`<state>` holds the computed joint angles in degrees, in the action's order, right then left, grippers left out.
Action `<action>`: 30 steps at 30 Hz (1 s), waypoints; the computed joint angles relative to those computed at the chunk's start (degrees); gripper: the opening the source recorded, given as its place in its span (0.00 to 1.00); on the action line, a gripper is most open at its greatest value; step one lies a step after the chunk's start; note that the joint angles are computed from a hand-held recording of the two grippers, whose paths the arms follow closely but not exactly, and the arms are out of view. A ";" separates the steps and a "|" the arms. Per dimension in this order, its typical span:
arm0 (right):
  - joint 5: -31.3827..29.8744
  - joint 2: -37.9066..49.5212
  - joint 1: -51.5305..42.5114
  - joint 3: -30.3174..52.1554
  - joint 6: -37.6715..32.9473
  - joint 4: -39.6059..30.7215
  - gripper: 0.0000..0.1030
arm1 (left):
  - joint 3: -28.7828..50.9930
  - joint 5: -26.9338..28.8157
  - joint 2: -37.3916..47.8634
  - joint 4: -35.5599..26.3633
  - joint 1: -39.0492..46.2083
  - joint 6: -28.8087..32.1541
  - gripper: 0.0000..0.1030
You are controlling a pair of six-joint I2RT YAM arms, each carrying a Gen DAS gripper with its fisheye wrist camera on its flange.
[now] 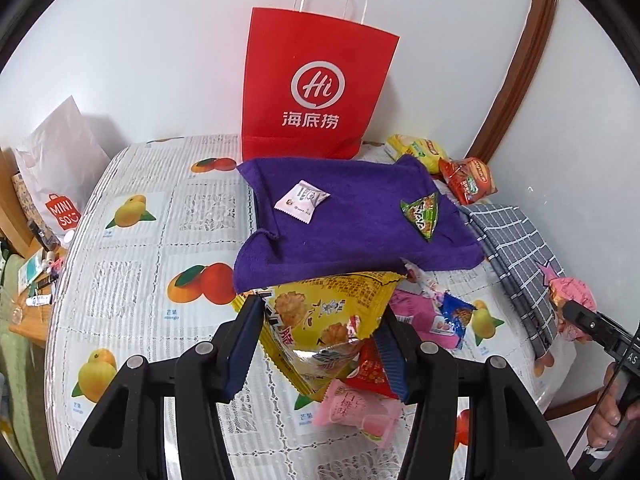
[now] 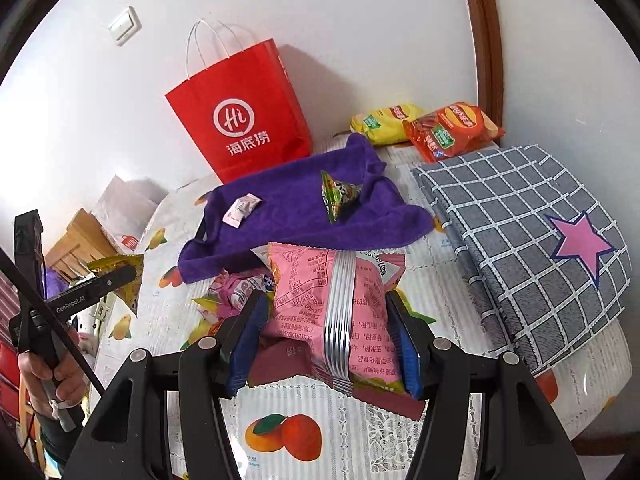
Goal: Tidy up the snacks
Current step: 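Lift the yellow packet with the left tool while the right tool lifts the pink packet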
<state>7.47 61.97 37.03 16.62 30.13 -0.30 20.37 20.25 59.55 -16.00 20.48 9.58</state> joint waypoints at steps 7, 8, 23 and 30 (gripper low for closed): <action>2.39 -3.10 1.31 1.68 -0.03 -3.85 0.57 | 1.12 0.99 -2.89 -3.17 -0.07 -1.08 0.51; 2.65 -3.37 1.39 1.92 -0.11 -4.27 0.57 | 1.31 1.48 -2.93 -3.50 0.22 -0.98 0.51; 6.56 -4.21 3.79 7.16 -1.16 -8.88 0.57 | 4.14 3.61 -4.24 -6.17 -0.51 -3.32 0.51; 7.24 -1.83 4.33 9.38 -1.93 -8.14 0.57 | 5.38 4.43 -2.70 -5.76 -0.86 -3.91 0.51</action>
